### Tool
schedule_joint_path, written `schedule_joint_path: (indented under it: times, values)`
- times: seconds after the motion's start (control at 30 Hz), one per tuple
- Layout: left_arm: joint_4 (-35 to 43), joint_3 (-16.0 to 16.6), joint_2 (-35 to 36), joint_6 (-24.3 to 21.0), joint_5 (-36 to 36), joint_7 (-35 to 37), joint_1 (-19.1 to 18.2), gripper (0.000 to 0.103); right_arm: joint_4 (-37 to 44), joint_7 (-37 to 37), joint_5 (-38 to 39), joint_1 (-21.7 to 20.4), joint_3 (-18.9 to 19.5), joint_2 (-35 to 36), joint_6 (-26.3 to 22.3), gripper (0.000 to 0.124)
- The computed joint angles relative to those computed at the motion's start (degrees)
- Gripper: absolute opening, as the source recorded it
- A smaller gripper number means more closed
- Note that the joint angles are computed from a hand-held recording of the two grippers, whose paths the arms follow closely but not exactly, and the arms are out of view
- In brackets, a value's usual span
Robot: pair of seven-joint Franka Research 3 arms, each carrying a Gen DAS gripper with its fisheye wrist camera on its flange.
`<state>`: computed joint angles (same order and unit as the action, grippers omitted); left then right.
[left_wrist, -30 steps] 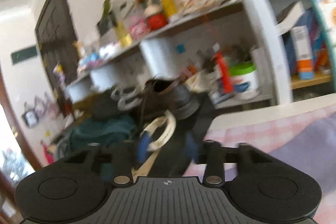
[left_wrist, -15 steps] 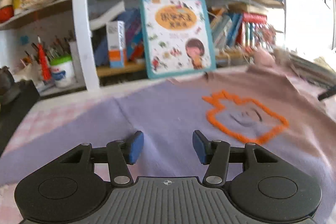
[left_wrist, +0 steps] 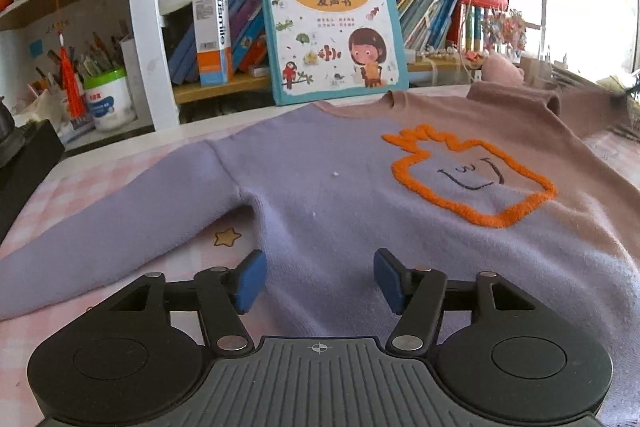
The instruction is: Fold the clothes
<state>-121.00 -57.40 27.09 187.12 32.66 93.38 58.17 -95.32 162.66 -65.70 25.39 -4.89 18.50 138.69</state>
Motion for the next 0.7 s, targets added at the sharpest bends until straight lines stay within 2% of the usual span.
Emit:
schedule_joint_path:
  times: [0.07,0.13,0.23,0.4,0.47,0.5,0.53,0.63,0.7]
  values:
    - [-0.1,0.99,-0.6,0.21,0.03,-0.05,-0.91,0.063,5.14,-1.95,-7.8,2.8,-1.81,2.94,-8.91,0.007]
    - [-0.08,2.19,-1.08,0.53,0.06,-0.22,-2.01,0.063,10.04,-5.47,-11.27,3.3,-2.84,6.3,-13.25,0.007]
    - [-0.1,3.23,-1.51,0.78,0.24,-0.92,-2.8,0.063,16.48,-9.96,-8.94,1.7,-3.58,10.7,-13.88,0.007]
    - [-1.12,4.0,-2.82,1.36,0.89,-2.21,-2.7,0.063,22.31,-15.46,0.14,-0.14,-4.98,15.61,-11.94,0.009]
    - [-1.8,4.1,-3.72,1.78,1.39,-3.21,-2.25,0.063,23.98,-16.61,1.8,0.45,-6.28,17.34,-12.76,0.018]
    - [-2.14,3.99,-4.14,1.98,1.76,-3.83,-1.83,0.063,24.41,-16.3,1.63,1.3,-7.25,17.92,-13.07,0.032]
    - [-2.49,3.76,-4.51,2.21,2.22,-4.53,-1.29,0.063,23.83,-15.28,1.26,1.96,-8.02,17.79,-12.43,0.041]
    - [-3.2,1.7,-4.82,2.09,3.99,-7.07,1.6,0.063,16.66,-11.02,1.9,2.3,-7.37,12.64,-6.27,0.041]
    - [-3.49,0.49,-4.85,1.66,4.5,-8.41,3.11,0.063,9.78,-10.67,5.91,0.87,-4.58,7.46,0.5,0.042]
